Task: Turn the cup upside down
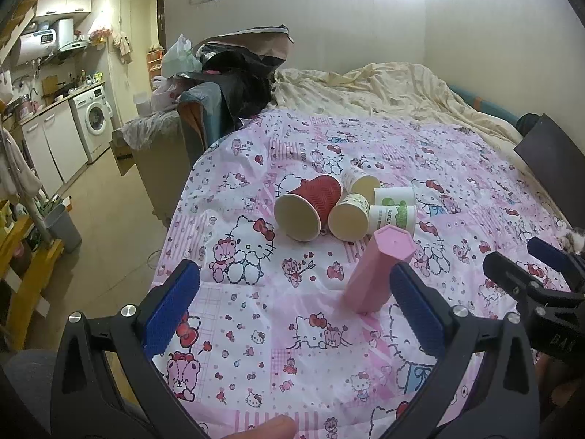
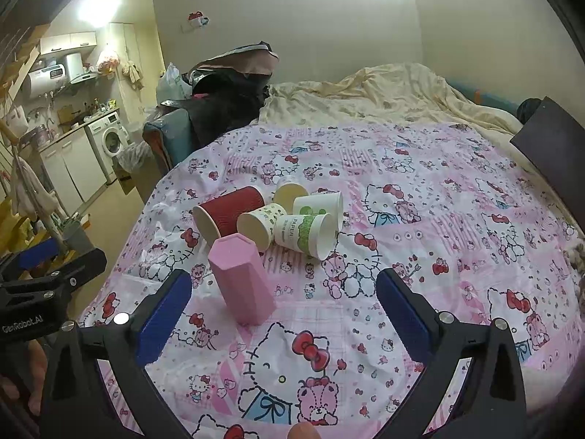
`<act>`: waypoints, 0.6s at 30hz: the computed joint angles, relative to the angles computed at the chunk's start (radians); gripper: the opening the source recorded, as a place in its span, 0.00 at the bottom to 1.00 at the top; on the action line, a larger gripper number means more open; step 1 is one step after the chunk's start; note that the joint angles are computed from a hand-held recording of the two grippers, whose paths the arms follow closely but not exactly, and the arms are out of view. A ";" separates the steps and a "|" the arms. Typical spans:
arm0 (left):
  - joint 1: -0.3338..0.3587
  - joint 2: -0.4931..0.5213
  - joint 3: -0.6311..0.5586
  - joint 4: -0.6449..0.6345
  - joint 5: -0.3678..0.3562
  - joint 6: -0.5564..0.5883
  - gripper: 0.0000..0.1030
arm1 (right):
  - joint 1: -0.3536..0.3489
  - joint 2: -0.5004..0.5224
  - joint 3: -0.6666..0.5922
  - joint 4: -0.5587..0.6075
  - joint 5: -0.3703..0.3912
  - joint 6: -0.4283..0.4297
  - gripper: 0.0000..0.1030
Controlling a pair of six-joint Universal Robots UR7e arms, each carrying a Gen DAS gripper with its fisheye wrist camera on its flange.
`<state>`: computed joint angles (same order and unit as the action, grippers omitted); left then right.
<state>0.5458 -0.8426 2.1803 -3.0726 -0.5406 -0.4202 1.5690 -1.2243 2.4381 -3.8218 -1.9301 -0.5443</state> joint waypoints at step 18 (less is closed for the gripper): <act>0.004 0.001 -0.009 -0.004 -0.001 0.019 1.00 | -0.001 -0.003 0.002 -0.013 -0.003 -0.002 1.00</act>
